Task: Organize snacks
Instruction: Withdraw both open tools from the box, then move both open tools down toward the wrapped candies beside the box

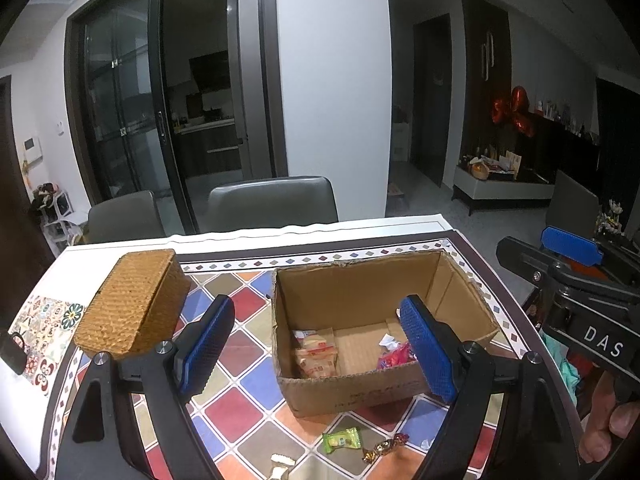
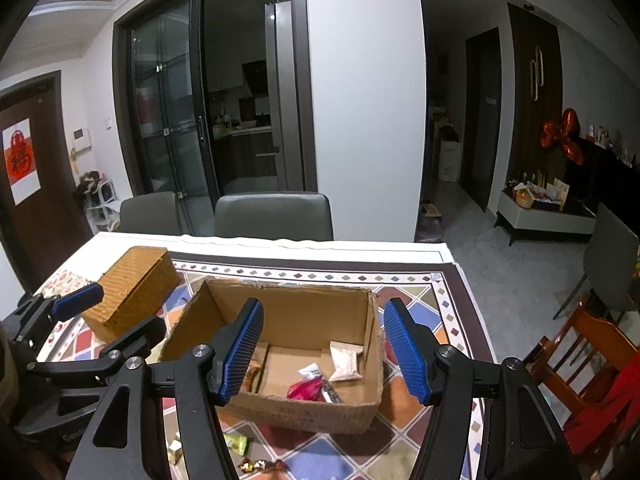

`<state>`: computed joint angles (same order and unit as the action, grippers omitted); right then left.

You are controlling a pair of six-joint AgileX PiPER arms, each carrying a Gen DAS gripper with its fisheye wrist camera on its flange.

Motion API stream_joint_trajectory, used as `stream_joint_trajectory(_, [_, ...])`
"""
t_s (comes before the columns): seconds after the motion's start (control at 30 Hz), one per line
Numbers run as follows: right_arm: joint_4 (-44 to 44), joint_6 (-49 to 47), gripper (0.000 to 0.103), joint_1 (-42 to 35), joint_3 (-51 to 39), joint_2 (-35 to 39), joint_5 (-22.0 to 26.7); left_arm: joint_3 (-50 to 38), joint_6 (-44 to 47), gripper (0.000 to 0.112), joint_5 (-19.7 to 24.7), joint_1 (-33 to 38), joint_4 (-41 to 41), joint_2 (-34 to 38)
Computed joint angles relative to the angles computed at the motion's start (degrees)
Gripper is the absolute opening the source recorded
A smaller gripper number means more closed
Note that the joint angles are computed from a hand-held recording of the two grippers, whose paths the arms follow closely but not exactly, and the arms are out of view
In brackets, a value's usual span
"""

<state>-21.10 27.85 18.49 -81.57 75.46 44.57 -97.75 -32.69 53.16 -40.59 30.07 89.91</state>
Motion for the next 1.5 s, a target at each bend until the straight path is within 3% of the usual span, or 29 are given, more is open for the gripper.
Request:
stream_joint_trajectory(0.9, [-10.8, 11.6, 0.064, 11.2, 5.5, -6.5, 4.0, 13.4, -8.7, 0.085, 2.6, -4.7, 7.6, -12.6])
stream_joint_trajectory(1.2, [-17.1, 18.1, 0.064, 17.6, 8.1, -7.3, 6.9, 18.7, -12.8, 0.094, 4.2, -6.5, 11.0, -16.5])
stream_joint_trajectory(1.33, [-20.1, 21.7, 0.073, 20.0, 9.4, -7.9, 8.1, 20.4, -13.7, 0.094, 4.4, -6.7, 11.6, -17.7])
stream_joint_trajectory(1.5, [-22.5, 24.6, 0.077, 22.2, 10.6, -8.2, 9.3, 22.9, -15.1, 0.097, 4.5, -7.1, 12.2, -19.2])
